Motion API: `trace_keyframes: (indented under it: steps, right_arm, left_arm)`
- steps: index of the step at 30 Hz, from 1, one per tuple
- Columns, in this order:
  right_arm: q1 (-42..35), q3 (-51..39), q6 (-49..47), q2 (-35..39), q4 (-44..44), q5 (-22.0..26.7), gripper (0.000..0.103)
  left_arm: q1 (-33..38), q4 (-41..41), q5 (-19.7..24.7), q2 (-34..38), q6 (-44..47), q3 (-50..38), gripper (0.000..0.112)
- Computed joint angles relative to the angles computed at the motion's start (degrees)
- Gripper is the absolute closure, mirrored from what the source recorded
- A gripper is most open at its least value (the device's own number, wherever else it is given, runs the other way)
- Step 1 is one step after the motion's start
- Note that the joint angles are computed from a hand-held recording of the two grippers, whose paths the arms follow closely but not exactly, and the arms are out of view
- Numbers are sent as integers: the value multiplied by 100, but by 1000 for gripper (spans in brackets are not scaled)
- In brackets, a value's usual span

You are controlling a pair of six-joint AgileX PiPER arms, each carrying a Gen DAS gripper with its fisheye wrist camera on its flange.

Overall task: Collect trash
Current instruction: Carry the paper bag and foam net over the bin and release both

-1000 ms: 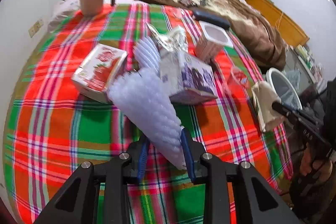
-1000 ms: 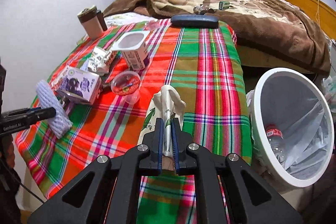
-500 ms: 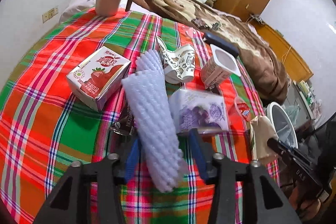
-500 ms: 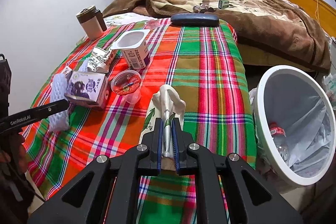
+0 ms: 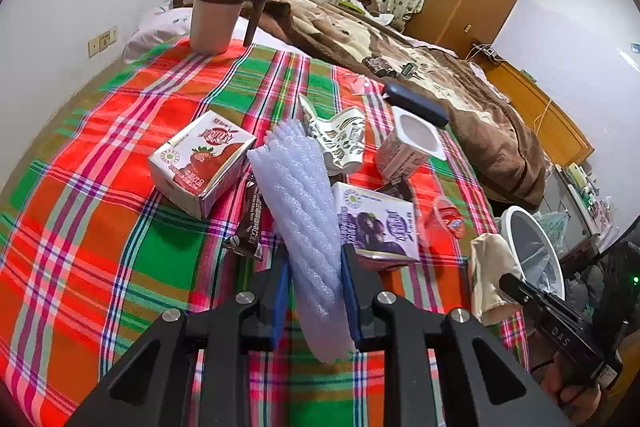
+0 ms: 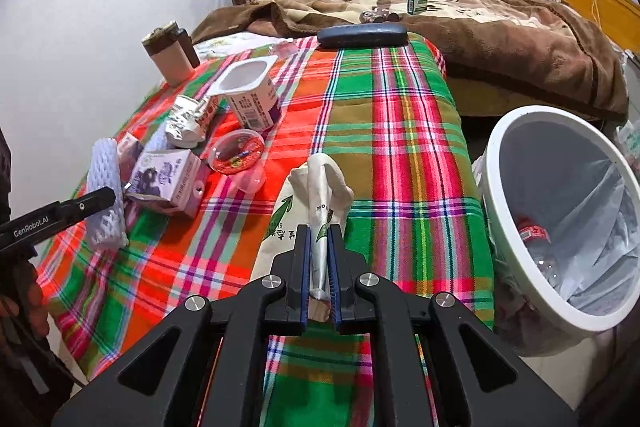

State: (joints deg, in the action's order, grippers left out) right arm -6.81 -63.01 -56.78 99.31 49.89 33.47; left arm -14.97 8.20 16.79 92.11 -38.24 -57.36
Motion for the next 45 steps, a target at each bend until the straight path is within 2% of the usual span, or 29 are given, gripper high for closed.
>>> trace_keyframes:
  steps: [3, 15, 22, 34, 45]
  right_arm:
    - [-66, 52, -231, -61, 220, 50, 96]
    - [-432, 121, -524, -323, 584, 138, 96]
    - [-895, -7, -567, -414, 588, 150, 96]
    - [-1579, -372, -343, -240, 485, 107, 96]
    - [-2050, -833, 41, 75, 91, 13, 96]
  left_arm:
    - [-223, 750, 145, -188, -642, 16, 88]
    - [-845, 826, 520, -190, -501, -528, 88]
    - [-1263, 548, 799, 370, -49, -1345, 88]
    - [-1967, -70, 1392, 1733, 859, -3379, 88]
    - [-2450, -658, 2536, 3445, 1634, -6231, 88]
